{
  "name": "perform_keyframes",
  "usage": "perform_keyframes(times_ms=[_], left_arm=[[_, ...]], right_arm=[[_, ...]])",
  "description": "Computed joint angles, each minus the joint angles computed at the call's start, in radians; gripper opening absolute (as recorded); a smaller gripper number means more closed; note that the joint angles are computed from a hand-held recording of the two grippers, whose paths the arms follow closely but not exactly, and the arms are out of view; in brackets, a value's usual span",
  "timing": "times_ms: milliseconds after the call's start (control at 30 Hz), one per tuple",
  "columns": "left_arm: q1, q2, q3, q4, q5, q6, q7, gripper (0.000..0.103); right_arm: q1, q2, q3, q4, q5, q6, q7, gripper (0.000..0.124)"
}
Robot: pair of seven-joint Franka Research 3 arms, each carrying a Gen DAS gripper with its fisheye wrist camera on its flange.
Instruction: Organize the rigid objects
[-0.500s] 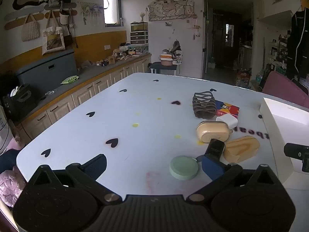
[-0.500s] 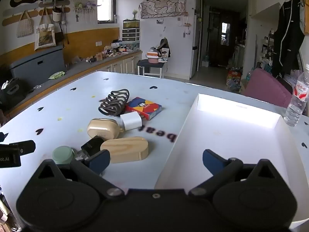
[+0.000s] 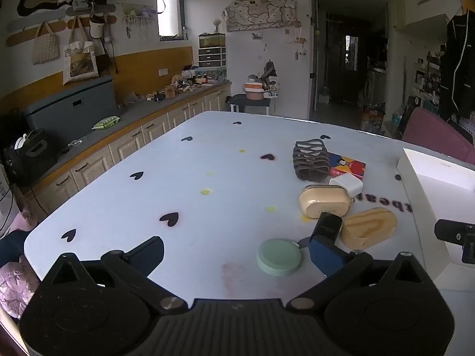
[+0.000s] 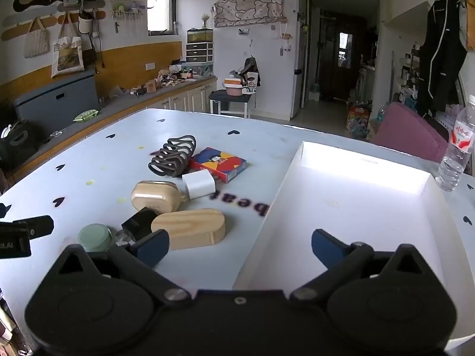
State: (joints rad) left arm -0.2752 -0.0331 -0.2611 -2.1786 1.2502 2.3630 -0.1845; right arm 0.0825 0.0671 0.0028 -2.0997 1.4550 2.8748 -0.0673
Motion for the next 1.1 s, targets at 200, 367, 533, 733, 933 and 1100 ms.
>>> perform_keyframes(times_ms=[200,367,533,733,933,1100], left_arm=[[-0.001,0.001,0.0,0.003,-0.005,-0.005,0.004,0.103],[-0.001,0.001,0.0,0.002,-0.005,-0.003,0.006,0.103],[-0.004,0.002,-0.002,0.004,-0.006,-0.006,0.005,0.103],[-0.005,0.002,-0.001,0.005,-0.006,-0.007,0.007,0.103],[-0.015,0.027,0.001,0.028,0.0,-0.016,0.001,0.103],[-0.019,0.031,0.002,0.033,0.0,-0.021,0.0,0.103]], right_arm=[[-0.002,0.001,0.0,0.0,-0.007,-0.001,0.007,0.103],[-0.003,0.001,0.0,0.0,-0.01,-0.001,0.011,0.103],[-0.009,0.012,-0.003,0.004,0.013,-0.006,-0.018,0.103],[-0.01,0.008,-0.001,0.003,0.002,-0.006,-0.005,0.103],[-0.012,0.008,-0.002,0.003,-0.001,-0.006,-0.001,0.103],[-0.011,0.006,0.001,0.0,-0.003,-0.003,0.003,0.103]])
